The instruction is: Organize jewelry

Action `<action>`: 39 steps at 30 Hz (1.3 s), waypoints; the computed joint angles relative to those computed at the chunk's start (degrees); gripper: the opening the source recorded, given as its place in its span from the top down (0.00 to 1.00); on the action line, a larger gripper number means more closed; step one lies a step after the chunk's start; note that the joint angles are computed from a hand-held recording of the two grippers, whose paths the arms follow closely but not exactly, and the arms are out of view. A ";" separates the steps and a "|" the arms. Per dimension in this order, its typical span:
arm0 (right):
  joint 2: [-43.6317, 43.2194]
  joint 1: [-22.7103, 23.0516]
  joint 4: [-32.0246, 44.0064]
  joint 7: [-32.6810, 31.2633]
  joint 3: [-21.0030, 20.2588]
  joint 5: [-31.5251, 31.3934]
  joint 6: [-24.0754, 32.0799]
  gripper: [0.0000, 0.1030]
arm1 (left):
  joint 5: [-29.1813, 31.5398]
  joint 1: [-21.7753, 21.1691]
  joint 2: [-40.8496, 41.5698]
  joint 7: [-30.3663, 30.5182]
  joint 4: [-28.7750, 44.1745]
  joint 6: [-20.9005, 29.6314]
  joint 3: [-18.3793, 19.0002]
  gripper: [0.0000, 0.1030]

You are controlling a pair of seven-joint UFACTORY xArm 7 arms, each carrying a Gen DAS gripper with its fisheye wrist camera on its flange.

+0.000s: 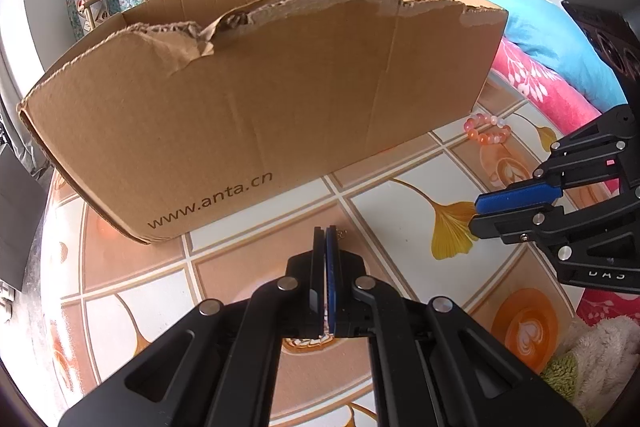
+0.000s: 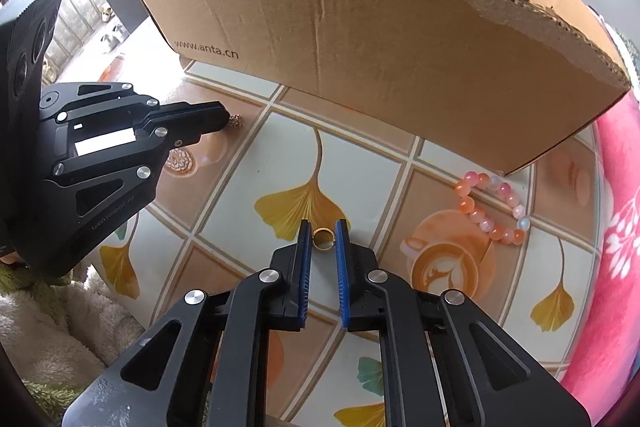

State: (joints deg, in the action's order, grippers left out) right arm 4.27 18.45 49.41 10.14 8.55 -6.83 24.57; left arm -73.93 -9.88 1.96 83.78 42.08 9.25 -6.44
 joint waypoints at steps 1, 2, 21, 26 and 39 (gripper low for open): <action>-0.23 -0.02 -0.16 -0.15 0.02 0.22 0.00 0.91 | -0.27 0.10 -0.06 0.33 -0.01 0.22 0.06 0.99; -0.42 0.03 -0.31 -0.13 0.08 0.30 -0.01 0.91 | -0.46 0.13 -0.10 0.54 -0.02 0.35 0.09 0.99; -11.15 -1.00 -3.90 -3.51 0.13 3.97 -4.24 0.91 | -1.49 -0.61 -12.79 3.99 -5.17 6.91 5.16 0.99; -13.50 -0.98 -2.90 -6.95 -0.53 6.10 -8.00 0.91 | 0.18 -1.44 -19.06 2.76 -5.38 11.16 8.92 0.99; 2.99 -4.08 18.62 -33.70 -2.53 29.02 -1.55 0.90 | 6.79 2.58 -5.40 -8.67 15.73 24.58 9.88 0.99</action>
